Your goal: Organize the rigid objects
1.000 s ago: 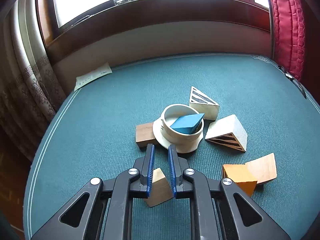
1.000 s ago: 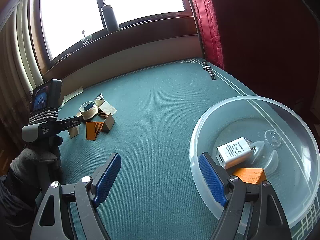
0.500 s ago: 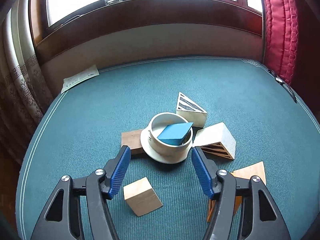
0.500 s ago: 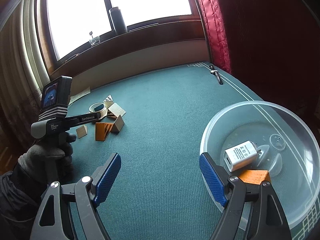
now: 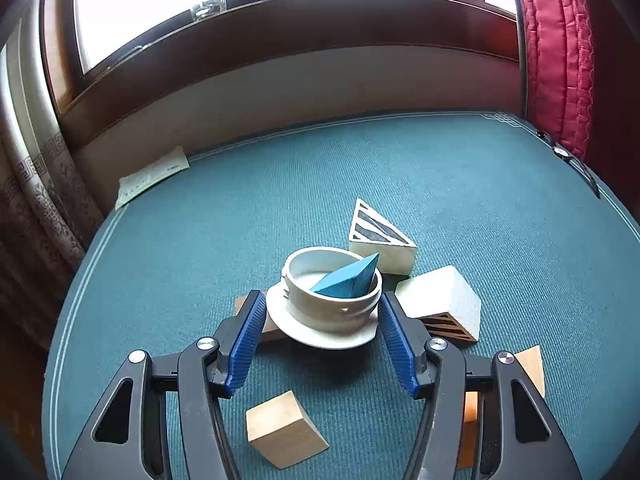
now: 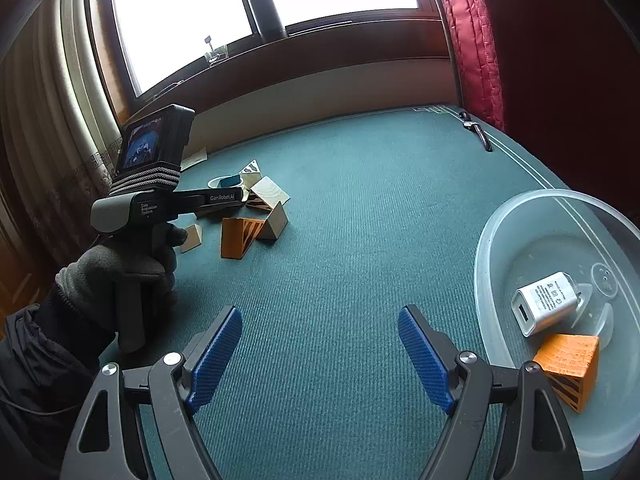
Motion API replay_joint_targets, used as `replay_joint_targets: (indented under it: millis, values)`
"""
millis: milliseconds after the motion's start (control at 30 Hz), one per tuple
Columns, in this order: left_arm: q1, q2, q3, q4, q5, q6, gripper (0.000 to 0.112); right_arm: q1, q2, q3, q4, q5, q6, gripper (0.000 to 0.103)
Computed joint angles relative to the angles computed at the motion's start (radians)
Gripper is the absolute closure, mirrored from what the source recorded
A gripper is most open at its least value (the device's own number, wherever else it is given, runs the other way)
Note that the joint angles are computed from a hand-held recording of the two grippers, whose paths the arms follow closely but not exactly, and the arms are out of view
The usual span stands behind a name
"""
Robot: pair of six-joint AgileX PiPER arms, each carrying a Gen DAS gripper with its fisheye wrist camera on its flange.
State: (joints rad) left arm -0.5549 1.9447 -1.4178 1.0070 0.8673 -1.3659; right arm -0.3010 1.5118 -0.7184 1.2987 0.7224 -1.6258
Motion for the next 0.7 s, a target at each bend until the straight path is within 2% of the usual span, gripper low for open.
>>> replay_joint_targets:
  millis: [67, 167, 233, 300, 367, 433, 533, 567, 600, 667, 700]
  values:
    - [-0.051, 0.012, -0.001, 0.090, 0.093, -0.035, 0.054, -0.004, 0.006, -0.005, -0.007, 0.003, 0.007, 0.019]
    - [-0.115, 0.027, 0.009, 0.175, 0.190, -0.023, 0.054, -0.005, 0.016, -0.014, -0.019, 0.007, 0.021, 0.019]
    - [-0.134, 0.022, 0.017, 0.170, 0.195, 0.011, 0.054, -0.009, 0.023, -0.018, -0.026, 0.011, 0.029, 0.019]
    - [-0.126, -0.018, 0.042, 0.108, 0.129, 0.035, 0.054, -0.012, 0.029, -0.020, -0.031, 0.016, 0.038, 0.019]
    - [-0.088, -0.087, 0.080, -0.017, 0.016, 0.066, 0.054, -0.021, 0.028, -0.017, -0.031, 0.023, 0.036, 0.019]
    - [-0.032, -0.176, 0.133, -0.195, -0.129, 0.120, 0.054, -0.027, 0.026, -0.015, -0.028, 0.027, 0.033, 0.019]
    - [0.058, -0.314, 0.279, -0.495, -0.400, 0.212, 0.054, -0.039, 0.026, -0.015, -0.026, 0.034, 0.034, 0.019]
    - [0.068, -0.344, 0.310, -0.559, -0.435, 0.236, 0.054, -0.041, 0.026, -0.014, -0.025, 0.035, 0.033, 0.019]
    - [0.070, -0.362, 0.325, -0.583, -0.430, 0.251, 0.054, -0.043, 0.025, -0.014, -0.025, 0.036, 0.033, 0.019]
    - [0.043, -0.377, 0.332, -0.513, -0.357, 0.173, 0.053, -0.046, 0.023, -0.012, -0.025, 0.043, 0.033, 0.019]
    - [0.043, -0.385, 0.350, -0.499, -0.344, 0.144, 0.053, -0.047, 0.022, -0.010, -0.024, 0.046, 0.031, 0.019]
